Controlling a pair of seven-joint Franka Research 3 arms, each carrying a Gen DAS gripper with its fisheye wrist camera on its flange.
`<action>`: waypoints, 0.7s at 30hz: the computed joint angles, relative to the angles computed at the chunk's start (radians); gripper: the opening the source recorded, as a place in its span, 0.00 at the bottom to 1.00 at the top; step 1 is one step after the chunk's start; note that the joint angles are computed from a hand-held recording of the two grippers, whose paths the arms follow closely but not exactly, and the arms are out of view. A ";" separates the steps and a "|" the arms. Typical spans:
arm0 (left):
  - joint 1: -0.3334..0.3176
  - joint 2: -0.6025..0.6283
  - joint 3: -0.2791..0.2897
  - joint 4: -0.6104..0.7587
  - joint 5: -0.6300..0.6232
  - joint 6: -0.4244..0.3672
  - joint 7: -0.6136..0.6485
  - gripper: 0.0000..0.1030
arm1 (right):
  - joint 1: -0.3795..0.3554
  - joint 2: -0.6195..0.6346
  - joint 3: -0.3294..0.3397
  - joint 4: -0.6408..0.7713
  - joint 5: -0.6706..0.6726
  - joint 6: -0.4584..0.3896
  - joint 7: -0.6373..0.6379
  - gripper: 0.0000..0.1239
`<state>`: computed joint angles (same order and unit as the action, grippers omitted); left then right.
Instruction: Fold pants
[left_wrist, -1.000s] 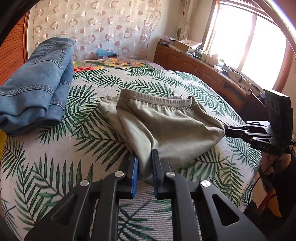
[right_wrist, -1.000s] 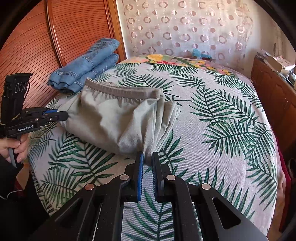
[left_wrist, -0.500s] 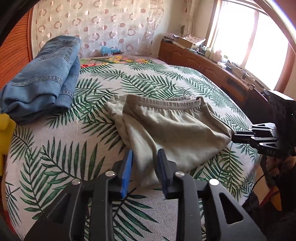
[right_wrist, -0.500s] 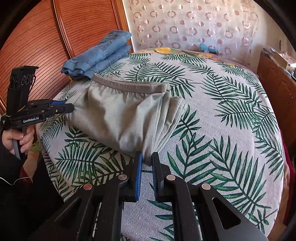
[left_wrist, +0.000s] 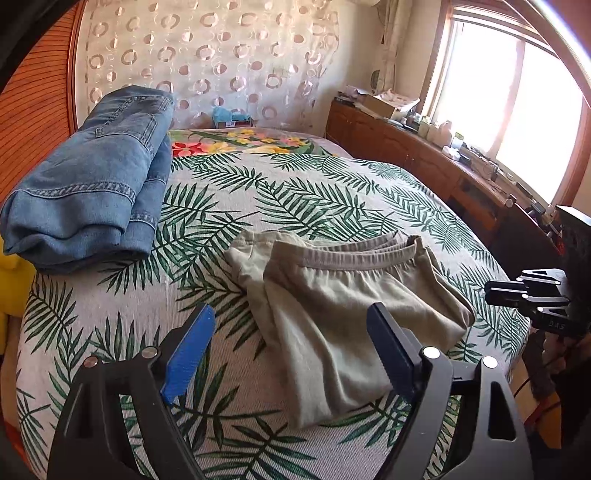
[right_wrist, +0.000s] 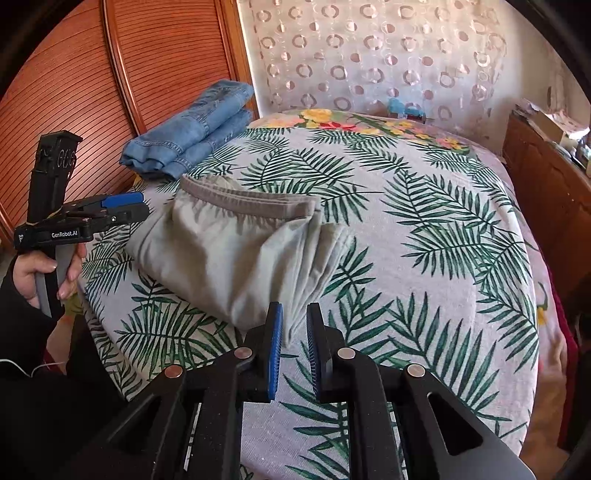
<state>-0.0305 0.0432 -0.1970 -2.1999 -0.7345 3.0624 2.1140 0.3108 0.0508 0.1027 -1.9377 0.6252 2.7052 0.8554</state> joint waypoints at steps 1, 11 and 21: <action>-0.002 0.005 0.002 0.005 0.017 0.003 -0.013 0.82 | 0.002 0.003 -0.001 0.004 -0.019 0.006 0.017 0.11; 0.021 0.044 -0.016 0.053 0.138 0.008 -0.079 0.82 | 0.019 0.162 0.016 0.204 -0.130 0.006 0.090 0.22; 0.080 0.100 -0.057 0.108 0.244 -0.031 -0.138 0.82 | 0.033 0.349 0.007 0.443 -0.278 -0.075 0.220 0.23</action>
